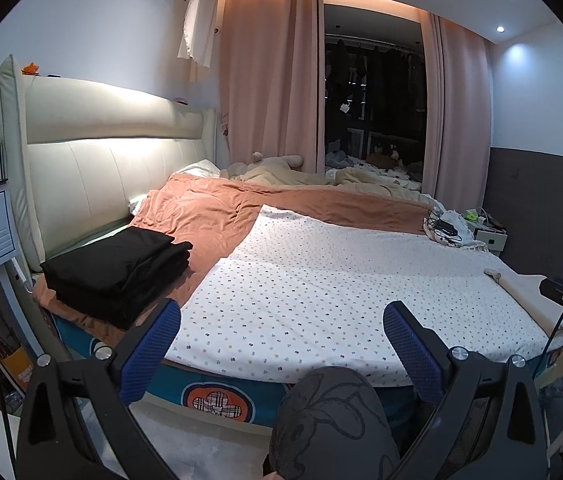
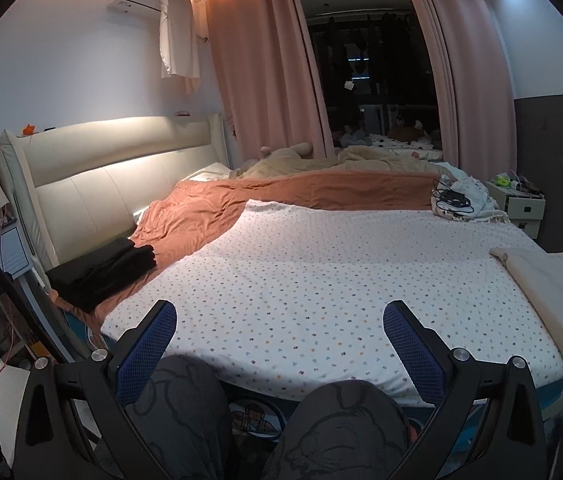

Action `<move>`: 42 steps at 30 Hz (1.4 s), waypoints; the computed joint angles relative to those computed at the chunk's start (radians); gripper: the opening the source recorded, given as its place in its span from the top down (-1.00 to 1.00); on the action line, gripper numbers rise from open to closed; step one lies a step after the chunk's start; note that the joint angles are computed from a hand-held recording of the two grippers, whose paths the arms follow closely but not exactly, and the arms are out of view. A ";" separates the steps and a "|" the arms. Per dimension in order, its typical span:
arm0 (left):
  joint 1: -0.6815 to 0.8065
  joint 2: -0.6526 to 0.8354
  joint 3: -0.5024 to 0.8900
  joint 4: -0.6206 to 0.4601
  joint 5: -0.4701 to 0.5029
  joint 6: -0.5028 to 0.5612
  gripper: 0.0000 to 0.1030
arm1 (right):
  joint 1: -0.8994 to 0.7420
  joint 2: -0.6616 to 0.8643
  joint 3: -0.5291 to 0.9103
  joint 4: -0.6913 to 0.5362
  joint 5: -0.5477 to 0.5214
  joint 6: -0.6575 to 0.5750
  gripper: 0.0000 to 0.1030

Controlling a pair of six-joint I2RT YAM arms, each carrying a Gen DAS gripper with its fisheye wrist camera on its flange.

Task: Fold large clothes

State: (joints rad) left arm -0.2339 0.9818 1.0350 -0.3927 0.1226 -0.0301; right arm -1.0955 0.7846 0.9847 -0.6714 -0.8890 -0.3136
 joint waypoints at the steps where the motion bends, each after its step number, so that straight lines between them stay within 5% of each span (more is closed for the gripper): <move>1: -0.004 -0.002 -0.005 0.001 -0.003 -0.002 -1.00 | 0.022 0.003 0.003 0.006 0.019 0.011 -1.00; 42: -0.010 -0.001 -0.028 0.010 -0.002 -0.019 -1.00 | 0.018 0.006 0.019 -0.043 0.034 0.017 -1.00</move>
State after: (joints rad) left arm -0.2443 0.9810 1.0065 -0.3832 0.1208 -0.0491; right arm -1.0775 0.7904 1.0034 -0.7148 -0.8545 -0.2964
